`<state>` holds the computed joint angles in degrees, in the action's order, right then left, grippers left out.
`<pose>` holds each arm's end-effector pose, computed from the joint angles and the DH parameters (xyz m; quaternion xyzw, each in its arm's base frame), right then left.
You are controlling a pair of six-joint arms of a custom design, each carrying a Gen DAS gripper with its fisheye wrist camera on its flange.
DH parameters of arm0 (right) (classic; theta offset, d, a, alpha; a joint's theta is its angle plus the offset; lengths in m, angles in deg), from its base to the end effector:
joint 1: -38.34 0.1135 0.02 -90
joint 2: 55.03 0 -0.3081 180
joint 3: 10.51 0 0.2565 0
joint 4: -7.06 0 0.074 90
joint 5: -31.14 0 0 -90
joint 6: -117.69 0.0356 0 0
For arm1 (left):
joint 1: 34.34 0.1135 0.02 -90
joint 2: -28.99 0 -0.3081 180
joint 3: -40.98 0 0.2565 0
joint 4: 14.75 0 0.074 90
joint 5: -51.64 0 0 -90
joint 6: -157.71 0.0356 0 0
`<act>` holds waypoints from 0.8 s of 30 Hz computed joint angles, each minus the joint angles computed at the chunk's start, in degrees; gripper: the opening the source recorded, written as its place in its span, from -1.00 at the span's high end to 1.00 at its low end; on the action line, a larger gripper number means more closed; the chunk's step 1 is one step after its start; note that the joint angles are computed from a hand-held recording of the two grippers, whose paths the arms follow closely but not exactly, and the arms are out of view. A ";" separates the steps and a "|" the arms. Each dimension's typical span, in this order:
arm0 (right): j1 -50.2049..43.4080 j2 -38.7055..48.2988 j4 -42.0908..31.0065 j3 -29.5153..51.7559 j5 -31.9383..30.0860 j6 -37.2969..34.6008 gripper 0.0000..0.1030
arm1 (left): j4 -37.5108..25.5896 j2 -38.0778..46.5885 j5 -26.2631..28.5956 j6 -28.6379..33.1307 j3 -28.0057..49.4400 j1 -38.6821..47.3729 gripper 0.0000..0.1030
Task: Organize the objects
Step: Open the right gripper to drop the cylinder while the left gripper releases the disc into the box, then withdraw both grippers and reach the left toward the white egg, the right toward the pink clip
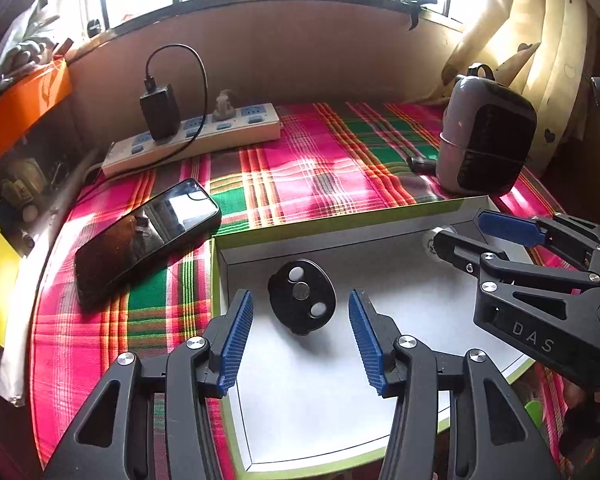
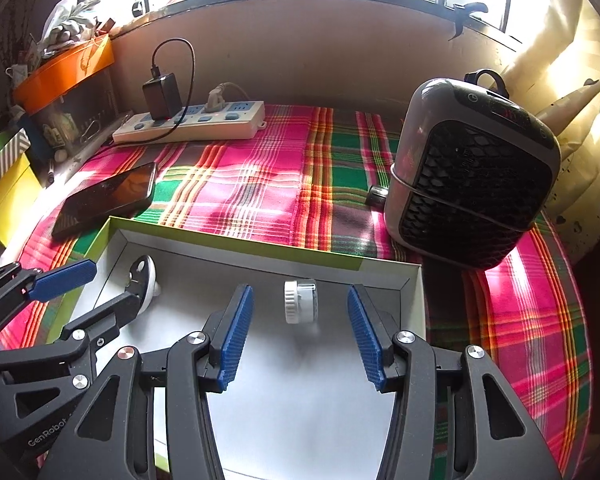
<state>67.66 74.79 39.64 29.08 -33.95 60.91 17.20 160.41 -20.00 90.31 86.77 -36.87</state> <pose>0.2455 0.1207 0.0038 0.0920 0.9352 -0.0358 0.3400 0.3064 -0.0248 0.0019 0.2526 0.9047 -0.0957 0.3294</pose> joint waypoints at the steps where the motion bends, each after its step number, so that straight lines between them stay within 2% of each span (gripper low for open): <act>1: 0.63 -0.24 0.22 -0.41 0.53 0.44 0.02 | 0.32 -0.33 0.26 -0.12 -0.57 0.14 0.05; 8: 4.94 -1.82 2.56 -4.24 3.26 4.28 0.02 | 4.14 -1.65 2.02 0.85 -5.50 1.82 0.05; 18: 11.07 -2.24 5.77 -8.73 7.55 10.39 0.02 | 14.95 -1.09 3.09 1.68 -13.25 4.55 0.05; 21: 13.07 -1.57 7.14 -10.03 8.50 12.38 0.02 | 14.52 -1.55 5.01 2.30 -14.26 5.88 0.05; 24: 15.23 -0.78 7.54 -10.94 10.08 14.61 0.02 | 17.16 -0.67 5.32 2.70 -15.80 6.73 0.05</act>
<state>82.89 74.01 47.19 18.14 -23.87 75.53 34.35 159.73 -14.67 93.00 70.97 -30.14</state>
